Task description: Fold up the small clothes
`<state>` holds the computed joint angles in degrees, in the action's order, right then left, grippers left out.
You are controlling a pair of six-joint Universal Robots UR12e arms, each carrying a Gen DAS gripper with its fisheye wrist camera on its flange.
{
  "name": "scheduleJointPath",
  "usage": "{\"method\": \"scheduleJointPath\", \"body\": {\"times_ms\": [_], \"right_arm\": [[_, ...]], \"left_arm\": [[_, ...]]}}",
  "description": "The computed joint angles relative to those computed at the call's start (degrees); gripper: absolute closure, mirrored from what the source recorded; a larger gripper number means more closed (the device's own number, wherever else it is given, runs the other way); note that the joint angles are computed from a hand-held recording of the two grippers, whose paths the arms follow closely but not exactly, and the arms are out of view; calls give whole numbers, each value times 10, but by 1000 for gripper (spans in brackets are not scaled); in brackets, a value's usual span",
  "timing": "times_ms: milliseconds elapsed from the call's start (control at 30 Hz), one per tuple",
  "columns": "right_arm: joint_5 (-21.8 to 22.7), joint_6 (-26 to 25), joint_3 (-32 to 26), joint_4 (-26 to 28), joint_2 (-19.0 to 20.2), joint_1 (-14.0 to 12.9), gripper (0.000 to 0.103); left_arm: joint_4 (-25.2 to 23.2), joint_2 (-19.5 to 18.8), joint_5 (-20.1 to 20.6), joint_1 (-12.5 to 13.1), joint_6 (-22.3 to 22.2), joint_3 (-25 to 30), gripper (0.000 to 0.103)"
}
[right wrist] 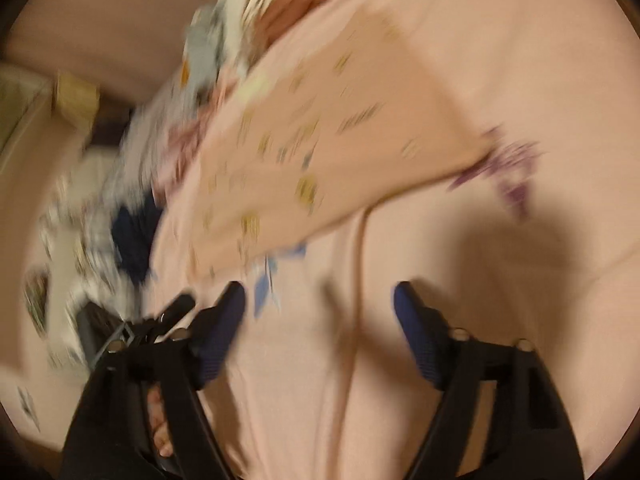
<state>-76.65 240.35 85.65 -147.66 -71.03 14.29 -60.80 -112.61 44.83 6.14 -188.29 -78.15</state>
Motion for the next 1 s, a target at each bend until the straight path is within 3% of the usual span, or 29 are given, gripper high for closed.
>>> {"method": "scheduleJointPath", "body": {"times_ms": [67, 133, 233, 333, 500, 633, 700, 733, 800, 833, 900, 1000], "right_arm": [[12, 39, 17, -33, -4, -10, 24], [20, 81, 31, -57, -2, -17, 24], [29, 132, 39, -90, 11, -20, 25], [24, 137, 42, -120, 13, -23, 25], [22, 123, 5, -107, 38, -29, 26], [26, 124, -12, -108, 54, -38, 36], [24, 118, -21, -100, 62, -41, 45], [18, 114, -27, -90, 65, -41, 56], [-2, 111, -37, -64, 70, -40, 78], [-22, 101, -45, -45, 73, -37, 90], [-52, 55, -64, -11, 81, -31, 96], [-85, 3, -96, 52, 85, -23, 93]], "left_arm": [[-25, -18, -43, 6, -23, 16, 33], [-36, -30, -49, 5, -68, 24, 33], [14, -44, -74, 2, -123, 16, 33], [61, -54, -69, -5, -157, 24, 31], [111, -72, -46, -14, -204, 45, 31], [143, -87, -23, -22, -223, 60, 31], [137, -88, 16, -31, -190, 69, 43], [128, -88, 65, -40, -168, 77, 63], [127, -88, 153, -57, -151, 85, 80], [140, -88, 186, -65, -152, 84, 83], [158, -84, 258, -82, -150, 81, 87], [192, -72, 358, -105, -92, 68, 91]]}}
